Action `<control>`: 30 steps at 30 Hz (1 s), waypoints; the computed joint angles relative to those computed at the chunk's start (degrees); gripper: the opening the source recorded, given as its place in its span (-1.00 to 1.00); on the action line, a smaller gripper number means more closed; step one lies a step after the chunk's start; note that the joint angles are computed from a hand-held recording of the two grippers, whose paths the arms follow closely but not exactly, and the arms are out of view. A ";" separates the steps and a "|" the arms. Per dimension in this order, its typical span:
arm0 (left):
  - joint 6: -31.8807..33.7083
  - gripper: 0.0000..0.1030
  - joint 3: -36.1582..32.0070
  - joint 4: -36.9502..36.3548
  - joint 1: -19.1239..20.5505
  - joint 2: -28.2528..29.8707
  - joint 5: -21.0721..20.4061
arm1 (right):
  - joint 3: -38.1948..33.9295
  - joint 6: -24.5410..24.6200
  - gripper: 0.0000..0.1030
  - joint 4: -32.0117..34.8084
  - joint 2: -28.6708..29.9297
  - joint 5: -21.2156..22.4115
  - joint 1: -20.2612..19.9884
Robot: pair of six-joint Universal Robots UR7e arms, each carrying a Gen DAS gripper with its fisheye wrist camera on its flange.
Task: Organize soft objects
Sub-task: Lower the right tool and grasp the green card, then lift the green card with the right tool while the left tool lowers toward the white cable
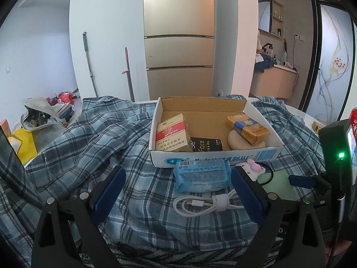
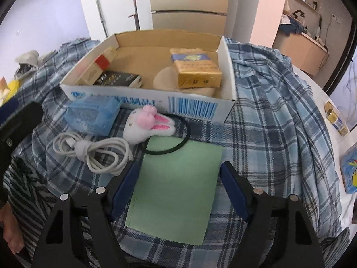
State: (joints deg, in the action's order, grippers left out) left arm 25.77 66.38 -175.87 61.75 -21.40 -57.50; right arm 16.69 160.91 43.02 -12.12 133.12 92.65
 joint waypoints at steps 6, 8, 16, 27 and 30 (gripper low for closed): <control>-1.32 0.88 -0.10 1.94 0.15 -0.37 -0.56 | 4.57 1.74 0.41 -2.36 -2.86 -0.46 -0.43; -1.62 0.69 -0.76 4.06 0.26 -0.26 -0.76 | 7.82 1.95 0.41 -4.37 -4.99 -1.35 -0.57; -1.77 0.53 -1.82 11.48 0.66 -0.54 -3.62 | 27.92 -5.15 0.41 -22.88 -16.60 -4.08 0.31; 7.20 -0.06 -1.21 18.64 -0.93 -0.02 -3.08 | 37.45 -8.90 0.41 -35.64 -23.23 -5.37 0.63; 6.75 -0.06 -3.26 25.16 -0.78 0.08 -4.10 | 37.08 -8.70 0.41 -34.80 -23.11 -6.21 0.50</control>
State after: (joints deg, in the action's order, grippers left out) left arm 32.51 63.12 -150.71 60.97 -21.33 -61.59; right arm 53.77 152.21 8.22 -35.23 126.91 93.15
